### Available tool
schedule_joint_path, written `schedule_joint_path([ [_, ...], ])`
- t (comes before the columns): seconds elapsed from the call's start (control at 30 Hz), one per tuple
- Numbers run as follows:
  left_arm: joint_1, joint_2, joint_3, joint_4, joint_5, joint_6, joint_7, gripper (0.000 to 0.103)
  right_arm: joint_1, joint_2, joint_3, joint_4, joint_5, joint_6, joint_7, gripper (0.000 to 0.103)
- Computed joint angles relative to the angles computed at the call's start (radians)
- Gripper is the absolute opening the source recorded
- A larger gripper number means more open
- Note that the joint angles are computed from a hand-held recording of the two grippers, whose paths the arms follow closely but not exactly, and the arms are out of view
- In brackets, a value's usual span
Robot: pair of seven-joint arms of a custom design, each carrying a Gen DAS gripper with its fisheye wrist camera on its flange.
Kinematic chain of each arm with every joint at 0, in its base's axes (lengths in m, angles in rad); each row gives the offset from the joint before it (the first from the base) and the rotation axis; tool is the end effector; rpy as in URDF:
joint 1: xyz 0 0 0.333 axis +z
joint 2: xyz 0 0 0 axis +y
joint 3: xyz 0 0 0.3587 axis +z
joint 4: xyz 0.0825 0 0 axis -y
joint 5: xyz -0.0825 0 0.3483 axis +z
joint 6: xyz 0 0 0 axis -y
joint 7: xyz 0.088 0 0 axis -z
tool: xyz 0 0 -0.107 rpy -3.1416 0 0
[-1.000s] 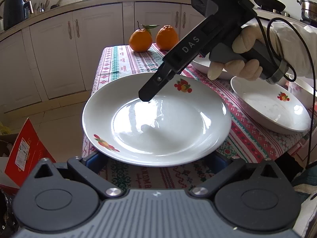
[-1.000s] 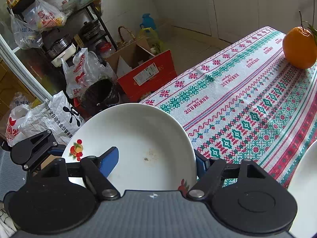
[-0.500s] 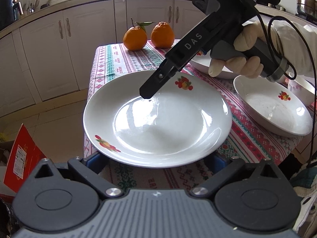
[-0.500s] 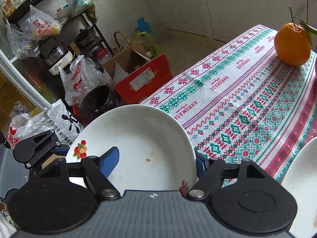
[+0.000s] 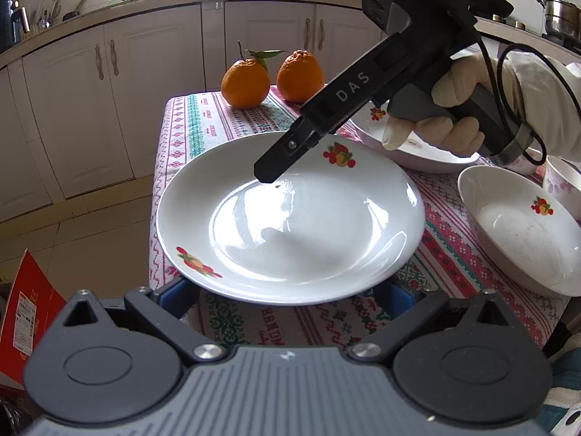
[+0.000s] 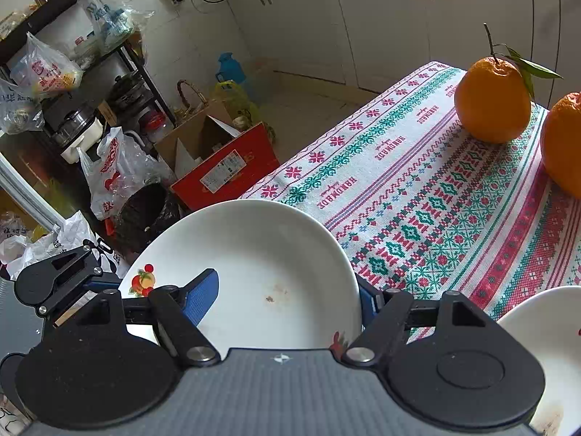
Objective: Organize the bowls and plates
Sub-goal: 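Lift the flat plate with the left tool while the right tool carries the deep plate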
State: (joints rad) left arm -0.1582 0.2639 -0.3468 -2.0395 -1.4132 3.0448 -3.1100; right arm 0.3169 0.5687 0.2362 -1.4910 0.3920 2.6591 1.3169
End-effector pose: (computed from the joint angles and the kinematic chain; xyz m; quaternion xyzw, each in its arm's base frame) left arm 0.5503 -0.2005 0.4198 -0.3891 0.8222 -0.3777 0.1730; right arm 0.6564 0.3412 0.4664 -0.7911 0.5034 -0.0178 0.3470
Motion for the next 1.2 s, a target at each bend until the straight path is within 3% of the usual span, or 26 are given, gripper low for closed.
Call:
schedule_joint_path([
  [0.67, 0.025, 0.021, -0.026, 0.021, 0.065, -0.018, -0.045, 0.101, 0.011, 0.009, -0.027, -0.005, -0.060, 0.033, 0.047, 0.083],
  [0.77, 0.032, 0.017, -0.031, 0.019, 0.034, -0.025, -0.015, 0.101, 0.010, 0.010, -0.023, -0.004, -0.067, 0.030, 0.045, 0.088],
  [0.83, 0.029, 0.014, -0.027, 0.017, 0.019, -0.025, -0.002, 0.101, 0.010, 0.007, -0.018, -0.008, -0.065, 0.035, 0.041, 0.098],
  [1.2, -0.034, -0.094, 0.026, -0.069, -0.113, -0.018, 0.075, 0.102, 0.060, -0.164, -0.079, -0.235, -0.151, 0.157, 0.160, 0.103],
])
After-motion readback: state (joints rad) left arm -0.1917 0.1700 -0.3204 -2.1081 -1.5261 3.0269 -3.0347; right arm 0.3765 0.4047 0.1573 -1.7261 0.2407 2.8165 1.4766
